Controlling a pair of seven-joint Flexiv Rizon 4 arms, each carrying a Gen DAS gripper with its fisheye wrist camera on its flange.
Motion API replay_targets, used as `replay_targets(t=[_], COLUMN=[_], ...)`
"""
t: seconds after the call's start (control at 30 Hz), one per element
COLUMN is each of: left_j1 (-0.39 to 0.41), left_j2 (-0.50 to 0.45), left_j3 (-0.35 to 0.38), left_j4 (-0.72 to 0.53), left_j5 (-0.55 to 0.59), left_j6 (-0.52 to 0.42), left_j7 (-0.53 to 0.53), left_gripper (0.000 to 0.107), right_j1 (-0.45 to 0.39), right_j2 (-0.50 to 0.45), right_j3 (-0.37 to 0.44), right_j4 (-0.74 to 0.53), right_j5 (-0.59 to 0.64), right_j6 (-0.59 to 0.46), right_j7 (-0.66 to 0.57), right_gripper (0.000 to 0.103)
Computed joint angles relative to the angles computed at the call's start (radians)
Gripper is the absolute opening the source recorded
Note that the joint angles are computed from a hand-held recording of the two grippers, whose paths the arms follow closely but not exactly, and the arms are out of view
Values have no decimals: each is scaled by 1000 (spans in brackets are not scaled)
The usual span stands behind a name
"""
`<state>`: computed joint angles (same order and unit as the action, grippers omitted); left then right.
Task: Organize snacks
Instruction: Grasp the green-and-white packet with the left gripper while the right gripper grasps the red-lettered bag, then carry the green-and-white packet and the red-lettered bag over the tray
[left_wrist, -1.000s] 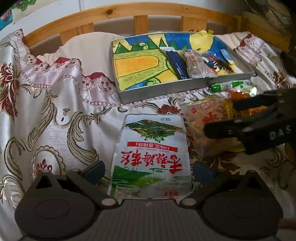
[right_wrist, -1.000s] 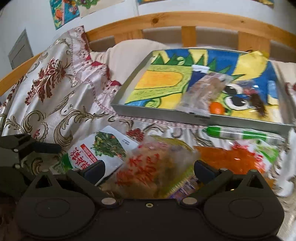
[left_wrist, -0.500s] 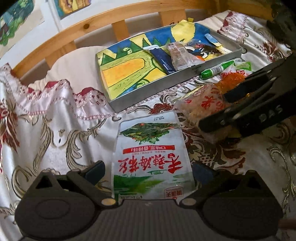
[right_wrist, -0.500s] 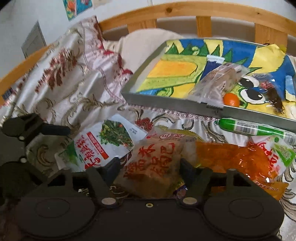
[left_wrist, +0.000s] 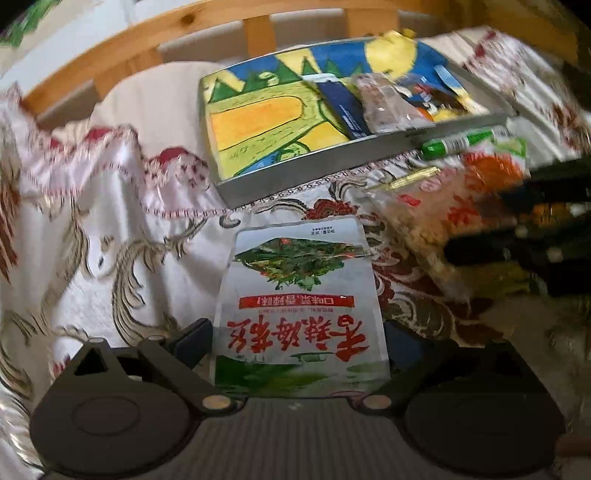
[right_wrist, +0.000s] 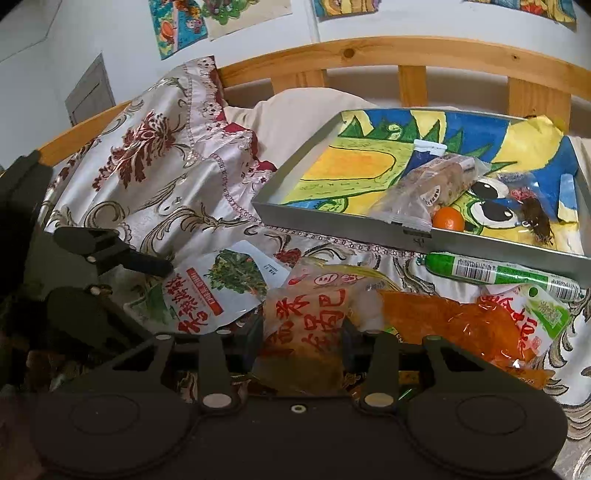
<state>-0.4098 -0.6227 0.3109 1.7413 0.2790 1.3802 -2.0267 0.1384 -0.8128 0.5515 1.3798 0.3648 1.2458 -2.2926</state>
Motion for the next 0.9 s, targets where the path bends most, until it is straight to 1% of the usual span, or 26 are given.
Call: replay_targets(t=[0.07,0.23,0.4,0.5,0.6,0.77,0.9], left_j1=[2,-13,-20,-62,-81,-90,-94], left_j2=[-1,3,16,20,33,62,82], left_j3=[-2,10,9,52,69,73,73], left_j4=[4,-1,19,24,42,67,72], left_j5=[-6,3,-2,20,26,30,48], left_j6=[10,-6,25,39,51,38,11], left_j7=[-11,-23,-61,-103,-141,-188,-233], left_gripper=[99,99,99,99,98,98,98], right_j1=[-3,-7,-6,-16,-28,-45,-55], right_j2=[4,12,20,20,22,24,18], right_j3=[6,15,19,36,52,82,100], right_j4=[11,33,60,72,84,111,133], right_j5=[0,-3,-20,-41,-57,-87,-130], right_j6=[13,39,95,116,122,161,196], right_j7=[-19,-38,-47,-54,-52,-74,-96], right_gripper=[44,44,42,42,41,39,38])
